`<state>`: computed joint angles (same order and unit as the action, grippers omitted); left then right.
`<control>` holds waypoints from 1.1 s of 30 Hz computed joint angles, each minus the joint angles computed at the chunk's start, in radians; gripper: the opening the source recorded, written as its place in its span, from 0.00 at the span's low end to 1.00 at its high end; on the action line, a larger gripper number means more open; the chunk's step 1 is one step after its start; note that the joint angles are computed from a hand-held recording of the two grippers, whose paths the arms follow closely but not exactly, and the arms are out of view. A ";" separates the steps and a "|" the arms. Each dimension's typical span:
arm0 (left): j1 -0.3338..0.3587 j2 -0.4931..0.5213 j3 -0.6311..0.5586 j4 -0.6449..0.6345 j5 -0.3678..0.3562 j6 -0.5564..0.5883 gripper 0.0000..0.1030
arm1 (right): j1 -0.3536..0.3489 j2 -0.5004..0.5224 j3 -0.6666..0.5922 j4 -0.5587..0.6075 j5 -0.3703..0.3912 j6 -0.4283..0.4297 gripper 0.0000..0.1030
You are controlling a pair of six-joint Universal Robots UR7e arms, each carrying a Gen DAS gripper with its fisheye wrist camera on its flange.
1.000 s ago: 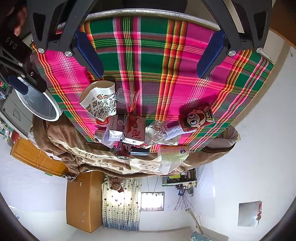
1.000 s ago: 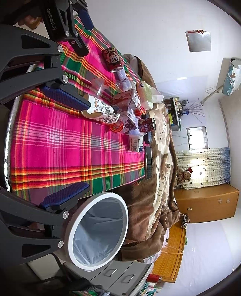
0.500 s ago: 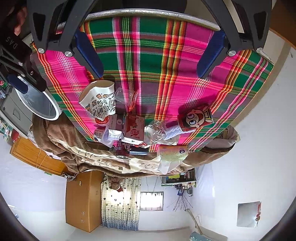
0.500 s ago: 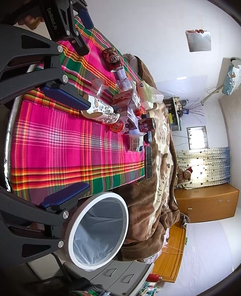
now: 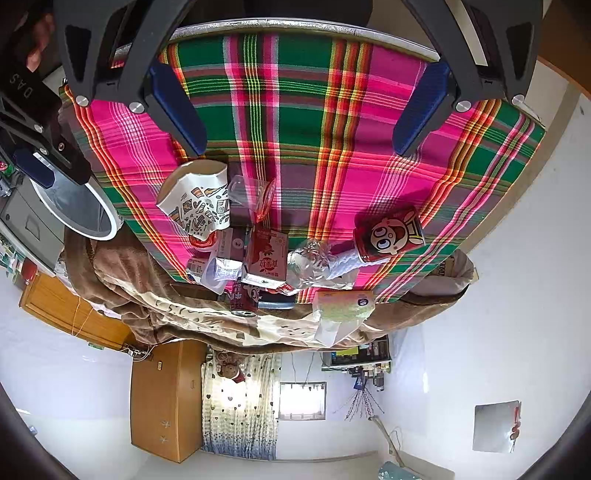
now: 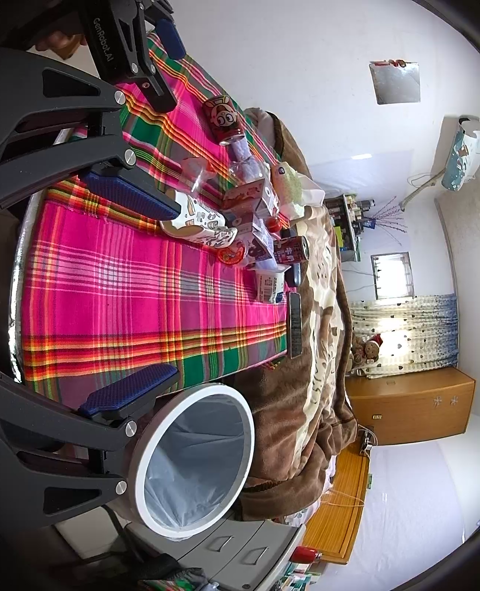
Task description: Collect trash
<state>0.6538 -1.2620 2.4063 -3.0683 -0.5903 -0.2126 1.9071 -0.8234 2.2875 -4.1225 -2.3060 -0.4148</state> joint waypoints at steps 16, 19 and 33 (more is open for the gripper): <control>0.003 0.000 0.000 -0.003 -0.001 0.005 0.98 | 0.000 0.001 0.000 0.000 -0.001 0.001 0.79; 0.004 0.000 0.000 -0.005 -0.001 0.006 0.98 | -0.001 -0.002 -0.001 0.007 -0.002 0.006 0.79; 0.071 0.008 -0.034 -0.038 -0.005 0.071 0.98 | -0.025 0.015 -0.042 0.067 0.025 0.032 0.79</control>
